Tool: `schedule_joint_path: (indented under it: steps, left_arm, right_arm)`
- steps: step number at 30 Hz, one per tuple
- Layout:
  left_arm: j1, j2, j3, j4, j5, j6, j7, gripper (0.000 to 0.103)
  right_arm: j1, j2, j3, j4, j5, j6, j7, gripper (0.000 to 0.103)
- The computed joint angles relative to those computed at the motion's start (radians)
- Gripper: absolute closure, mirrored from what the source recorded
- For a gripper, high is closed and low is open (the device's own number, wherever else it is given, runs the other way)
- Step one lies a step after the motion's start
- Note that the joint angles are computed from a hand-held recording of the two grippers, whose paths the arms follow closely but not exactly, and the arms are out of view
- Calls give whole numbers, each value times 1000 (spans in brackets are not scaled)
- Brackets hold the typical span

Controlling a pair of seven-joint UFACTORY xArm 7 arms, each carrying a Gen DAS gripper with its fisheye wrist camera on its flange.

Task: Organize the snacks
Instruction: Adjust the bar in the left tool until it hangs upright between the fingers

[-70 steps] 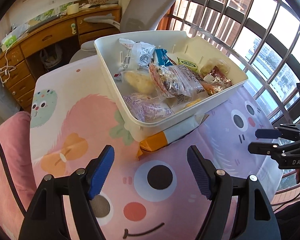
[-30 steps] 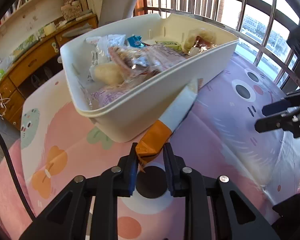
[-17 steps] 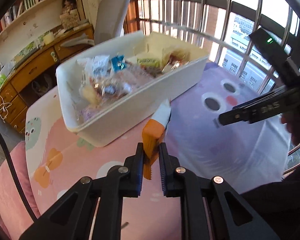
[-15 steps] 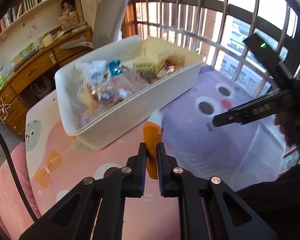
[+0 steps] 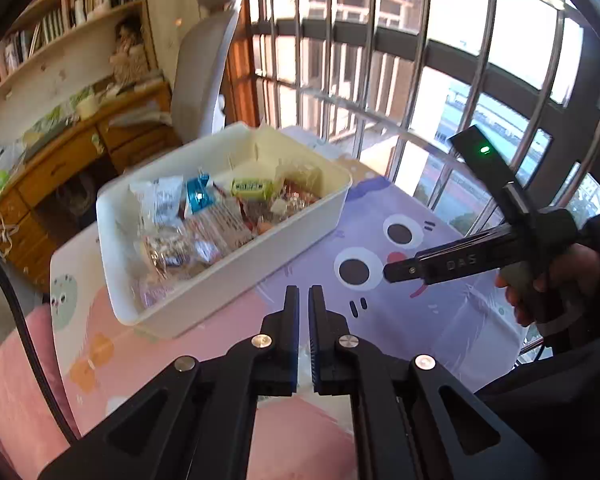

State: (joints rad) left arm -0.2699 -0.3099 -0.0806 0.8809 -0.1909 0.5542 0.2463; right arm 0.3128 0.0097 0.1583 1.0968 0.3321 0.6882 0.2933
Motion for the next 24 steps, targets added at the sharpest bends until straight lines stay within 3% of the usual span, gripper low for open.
schedule_joint_path:
  steps: [4, 8, 16, 19, 20, 24]
  left_arm:
    - [33, 30, -42, 23, 67, 65, -148, 99]
    - [48, 57, -57, 31, 92, 139, -318, 89]
    - [65, 89, -41, 16, 69, 192, -592, 73]
    - [77, 114, -51, 32, 124, 222, -696, 57]
    - [81, 126, -55, 42, 147, 239, -739, 47]
    - [84, 170, -43, 66, 152, 266, -839, 43]
  right_arm:
    - [-11, -23, -11, -20, 37, 6, -60, 43]
    - [-22, -36, -21, -32, 60, 21, -105, 43]
    - [-46, -34, -37, -34, 95, 56, -171, 43]
    - [-55, -28, -41, -31, 105, 72, -191, 43]
    - [-58, -26, -41, -29, 107, 78, -197, 43]
    - [-70, -15, -45, -22, 120, 104, -221, 43]
